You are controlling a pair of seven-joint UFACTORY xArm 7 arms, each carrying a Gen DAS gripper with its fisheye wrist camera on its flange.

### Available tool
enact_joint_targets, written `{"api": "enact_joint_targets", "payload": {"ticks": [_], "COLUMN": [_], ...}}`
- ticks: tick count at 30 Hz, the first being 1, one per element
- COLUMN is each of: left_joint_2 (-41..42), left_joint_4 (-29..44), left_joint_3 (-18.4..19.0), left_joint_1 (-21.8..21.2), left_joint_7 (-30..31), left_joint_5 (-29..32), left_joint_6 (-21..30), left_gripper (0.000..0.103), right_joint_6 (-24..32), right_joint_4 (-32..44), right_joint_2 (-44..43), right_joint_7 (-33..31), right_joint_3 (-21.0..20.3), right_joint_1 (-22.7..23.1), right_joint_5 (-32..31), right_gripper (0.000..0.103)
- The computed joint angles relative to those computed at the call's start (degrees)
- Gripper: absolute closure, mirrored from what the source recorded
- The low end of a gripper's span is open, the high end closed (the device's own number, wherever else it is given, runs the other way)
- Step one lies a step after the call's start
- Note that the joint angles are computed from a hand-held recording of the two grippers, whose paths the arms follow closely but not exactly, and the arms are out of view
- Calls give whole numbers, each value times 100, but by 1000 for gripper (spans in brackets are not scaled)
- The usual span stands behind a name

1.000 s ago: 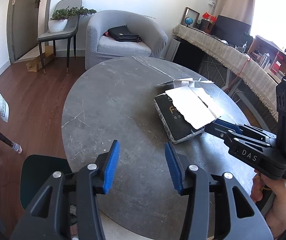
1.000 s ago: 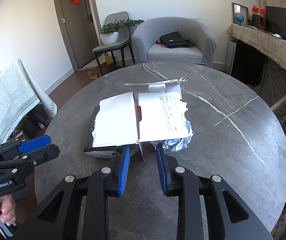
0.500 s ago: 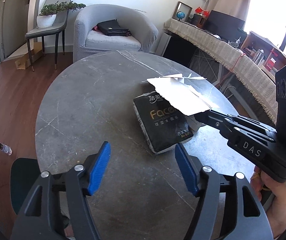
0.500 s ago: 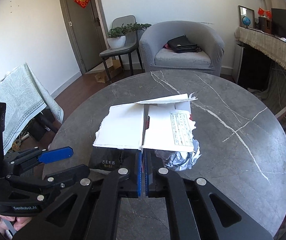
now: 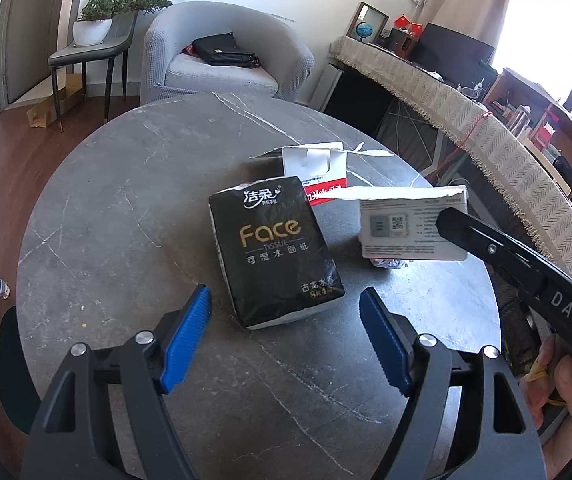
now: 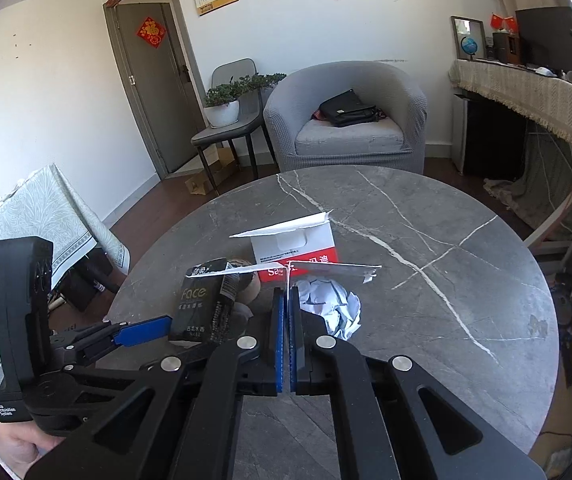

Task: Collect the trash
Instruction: 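Grasp the black Face tissue package with the left tool while the right tool holds the paper, then carry the tissue package and paper sheets over the green bin with both tools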

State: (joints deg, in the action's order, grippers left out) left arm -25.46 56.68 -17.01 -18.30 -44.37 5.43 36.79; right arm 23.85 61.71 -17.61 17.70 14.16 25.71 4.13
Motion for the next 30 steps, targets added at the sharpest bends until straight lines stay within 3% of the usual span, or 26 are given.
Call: {"api": "enact_joint_targets", "payload": {"ticks": [8,15,16,19,30], "left_joint_2": [235,379,366,304,-135], "left_joint_4": [273,419,401,305,41], "left_joint_3": [-223,-240,-227,-162,-69], "left_joint_1": [205,230,219,187,232], "left_joint_7": [-631,-991,-1008,-1071,-1012], "left_joint_5": [419,687,716,699,578], "left_joint_6": [143,227,224,104,-46], "left_gripper": [25,37,42,47,48], "right_joint_6": [-57,-62,-50,-23,-39], "right_joint_4": [-328,-444,-463,-466,-189], "right_joint_2": [-323,-490,-517,-557,-475], "right_joint_7": [-200,-394,-406,-412,-319], "right_joint_3": [-189,-252,-250,-233,-44], "right_joint_1": [41,63,62,39,24], "right_joint_5": [250,381,391,394,249], "right_gripper": [102,102,102,102,102]}}
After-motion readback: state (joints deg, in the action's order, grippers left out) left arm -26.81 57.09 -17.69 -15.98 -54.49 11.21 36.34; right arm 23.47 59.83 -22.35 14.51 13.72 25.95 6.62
